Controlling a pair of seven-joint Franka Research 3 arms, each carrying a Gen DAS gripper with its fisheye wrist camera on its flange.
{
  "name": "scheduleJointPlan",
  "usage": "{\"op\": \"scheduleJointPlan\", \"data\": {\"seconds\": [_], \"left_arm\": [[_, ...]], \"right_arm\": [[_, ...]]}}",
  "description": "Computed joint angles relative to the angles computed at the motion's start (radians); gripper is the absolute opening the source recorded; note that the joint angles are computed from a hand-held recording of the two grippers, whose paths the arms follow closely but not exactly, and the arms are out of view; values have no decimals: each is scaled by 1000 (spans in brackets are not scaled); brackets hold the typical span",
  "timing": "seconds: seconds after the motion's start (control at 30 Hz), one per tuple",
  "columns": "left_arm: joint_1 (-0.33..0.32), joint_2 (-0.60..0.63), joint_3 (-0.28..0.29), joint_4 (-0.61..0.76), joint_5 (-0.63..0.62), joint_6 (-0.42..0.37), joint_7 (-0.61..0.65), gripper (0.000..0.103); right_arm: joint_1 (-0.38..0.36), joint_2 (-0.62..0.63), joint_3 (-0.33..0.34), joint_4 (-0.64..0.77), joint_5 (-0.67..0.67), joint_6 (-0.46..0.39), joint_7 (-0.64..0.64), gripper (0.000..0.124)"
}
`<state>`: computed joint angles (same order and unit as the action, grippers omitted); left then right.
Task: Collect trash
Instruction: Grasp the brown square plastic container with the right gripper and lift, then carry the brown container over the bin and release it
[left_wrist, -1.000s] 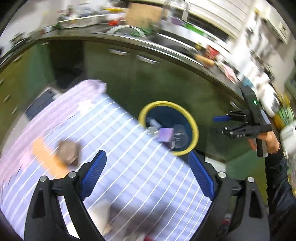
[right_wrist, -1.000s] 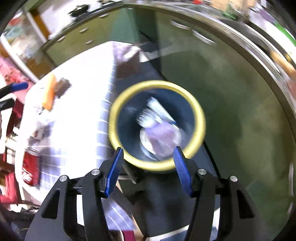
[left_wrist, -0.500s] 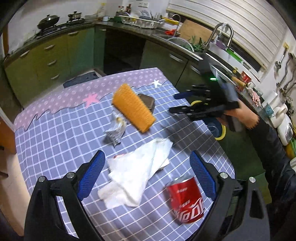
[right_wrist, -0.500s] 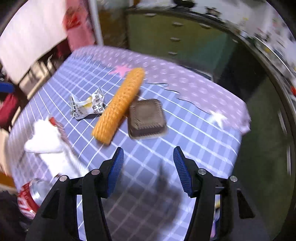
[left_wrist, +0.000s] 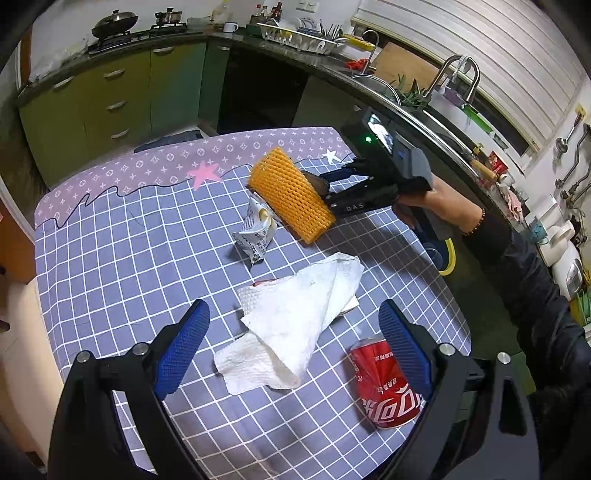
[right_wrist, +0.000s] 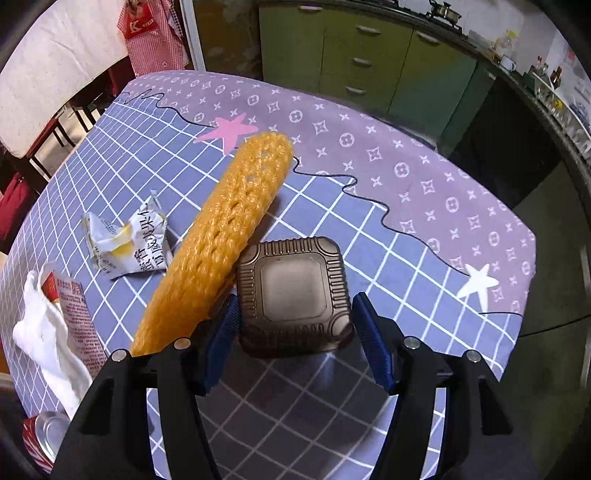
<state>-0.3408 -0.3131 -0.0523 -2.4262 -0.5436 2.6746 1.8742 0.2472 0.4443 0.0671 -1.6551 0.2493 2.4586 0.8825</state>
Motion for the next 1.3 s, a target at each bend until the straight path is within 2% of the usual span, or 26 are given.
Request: {"op": "scheduleJointPlan", "data": {"seconds": [0.27,0.5,0.67,0.8,1.0,1.2,1.3], "left_arm": [[2,4,-2,2,-6,-10,1,88],[3,-4,-5,-11,-3,-7,-6,88],[-9,-20,-6,-22,-4,-1,-7,88],[-24,-23,-9,-19,-1,-8,-4,88],[-49,-15,-23,-5,9,-10,5,88],[-55,13,-38,22,25,-28,-11,89],[-51,29,-48,32,30,-33,-18,89]], "right_arm": [[2,55,4,67,10,-30,26,60],[-14,21,7,37,46,-18,54,59],[-49,-92,5,-87,111,17,40,59],[-78,-235,-32,-253,118,59,52,59],[-153,-390,-122,-460,2,85,213,60],[-237,-385,-156,-509,-29,87,254,61],[-257,-346,-157,-496,-21,117,256,69]]}}
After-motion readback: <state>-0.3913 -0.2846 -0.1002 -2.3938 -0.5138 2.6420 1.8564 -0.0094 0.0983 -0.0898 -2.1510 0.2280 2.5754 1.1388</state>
